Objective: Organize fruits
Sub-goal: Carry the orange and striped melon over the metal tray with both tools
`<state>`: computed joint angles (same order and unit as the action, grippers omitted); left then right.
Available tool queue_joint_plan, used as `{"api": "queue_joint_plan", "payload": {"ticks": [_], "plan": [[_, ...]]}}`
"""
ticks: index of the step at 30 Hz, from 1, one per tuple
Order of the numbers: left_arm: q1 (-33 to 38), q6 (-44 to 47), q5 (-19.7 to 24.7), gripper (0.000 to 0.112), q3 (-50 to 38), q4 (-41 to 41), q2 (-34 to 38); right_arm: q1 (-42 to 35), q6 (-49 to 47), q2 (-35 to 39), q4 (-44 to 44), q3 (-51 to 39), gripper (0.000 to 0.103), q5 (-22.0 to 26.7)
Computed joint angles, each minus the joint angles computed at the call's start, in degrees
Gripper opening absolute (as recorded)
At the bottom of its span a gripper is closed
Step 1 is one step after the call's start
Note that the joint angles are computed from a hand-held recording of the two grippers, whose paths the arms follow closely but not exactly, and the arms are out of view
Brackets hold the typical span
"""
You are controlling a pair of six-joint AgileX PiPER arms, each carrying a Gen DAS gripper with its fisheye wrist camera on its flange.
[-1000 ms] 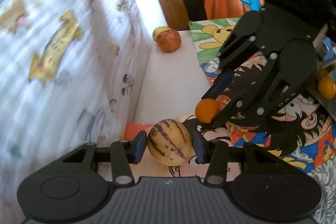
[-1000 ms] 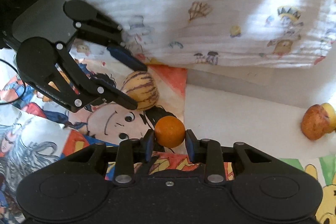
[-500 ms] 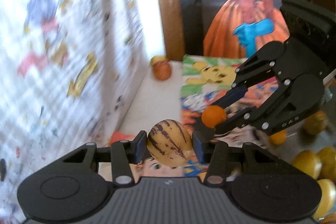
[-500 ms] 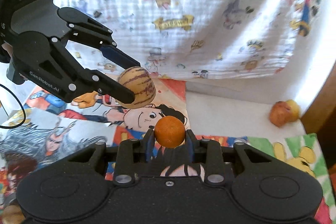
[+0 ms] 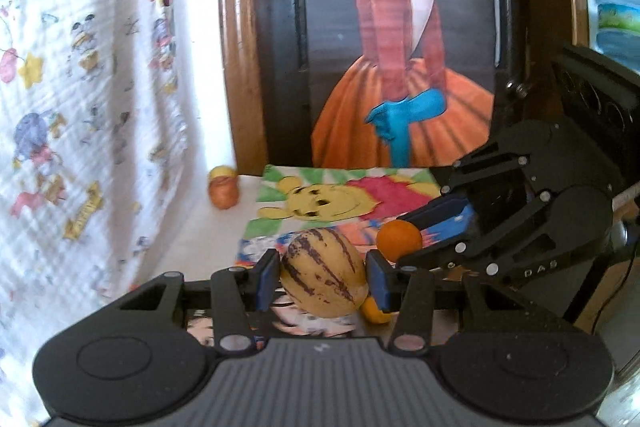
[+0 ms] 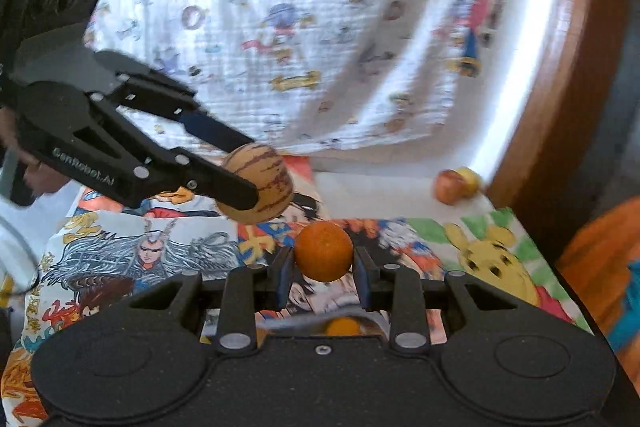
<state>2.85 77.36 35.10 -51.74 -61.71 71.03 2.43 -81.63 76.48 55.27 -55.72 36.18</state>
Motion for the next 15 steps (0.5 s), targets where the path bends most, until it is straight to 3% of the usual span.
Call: {"api": "queue_joint_plan", "payload": {"ticks": [4, 11, 15], "plan": [[-4.21, -4.29, -2.81, 0.05, 3.83, -1.55, -3.32, -2.26, 3.43, -6.89, -0.07, 6.72, 0.033, -3.91], [-11.36, -13.49, -8.42, 0.05, 7.69, -3.5, -4.07, -7.24, 0.95, -15.7, 7.71, 18.93, 0.033, -10.1], [-16.69, -16.57, -14.37, 0.05, 10.63, -2.99, -4.95, -9.34, -2.87, -18.96, 11.95, 25.26, 0.034, -13.14]]}}
